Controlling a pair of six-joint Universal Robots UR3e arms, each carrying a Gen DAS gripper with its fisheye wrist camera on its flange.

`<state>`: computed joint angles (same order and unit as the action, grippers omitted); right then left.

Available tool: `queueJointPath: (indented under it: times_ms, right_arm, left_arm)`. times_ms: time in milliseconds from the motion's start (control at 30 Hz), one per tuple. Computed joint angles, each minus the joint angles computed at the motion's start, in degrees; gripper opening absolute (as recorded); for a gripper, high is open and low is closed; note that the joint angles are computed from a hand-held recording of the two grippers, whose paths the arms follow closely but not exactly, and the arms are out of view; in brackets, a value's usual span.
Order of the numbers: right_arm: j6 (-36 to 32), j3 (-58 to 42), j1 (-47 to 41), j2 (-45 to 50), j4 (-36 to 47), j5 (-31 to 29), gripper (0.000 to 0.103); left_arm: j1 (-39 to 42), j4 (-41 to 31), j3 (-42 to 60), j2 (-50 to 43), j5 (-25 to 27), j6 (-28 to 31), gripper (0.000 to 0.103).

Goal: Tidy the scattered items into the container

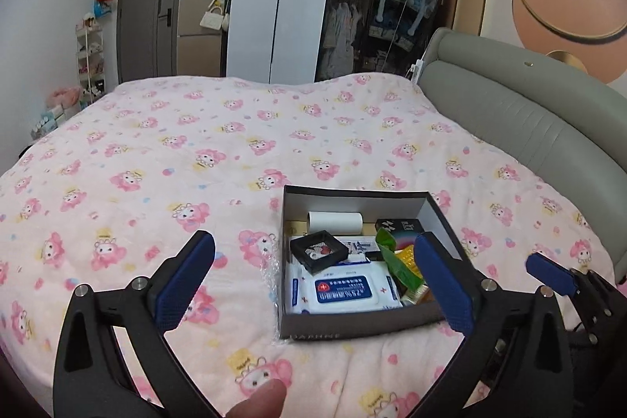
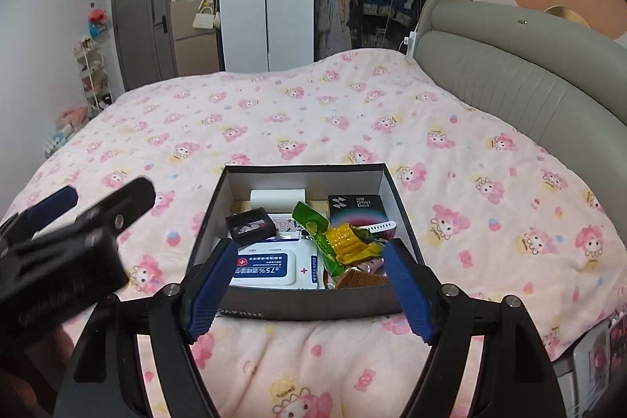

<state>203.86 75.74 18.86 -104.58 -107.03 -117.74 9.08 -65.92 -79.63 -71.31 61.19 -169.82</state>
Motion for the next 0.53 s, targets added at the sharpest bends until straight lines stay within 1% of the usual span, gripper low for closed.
queueJointPath:
  times_ms: [100,200,333,433,533]
  right_arm:
    - [0.95,-0.23,1.68,-1.28,1.05,-0.46,0.075]
    - [1.86,0.56,4.72,-3.06,1.29,-2.61,0.076]
    - [3.21,3.03,7.47,-5.91,1.1,-3.97,0.079]
    - [5.07,3.99,8.71,-7.72,3.12,-4.31,0.079]
    - [7.13,3.97,11.04,-8.41,4.92,-6.9,0.079]
  left_arm:
    - [3.27,-4.65,-0.45,4.64,-2.9,2.07,0.102]
    - [7.05,-9.69,-0.4,9.08,-6.21,4.85,0.102]
    - [13.19,-20.18,1.28,14.33,-12.62,10.79,0.102]
    - [14.84,-23.91,1.22,17.4,-14.05,13.22,0.102]
    - [17.64,-29.55,2.02,20.56,-16.3,16.84,0.102]
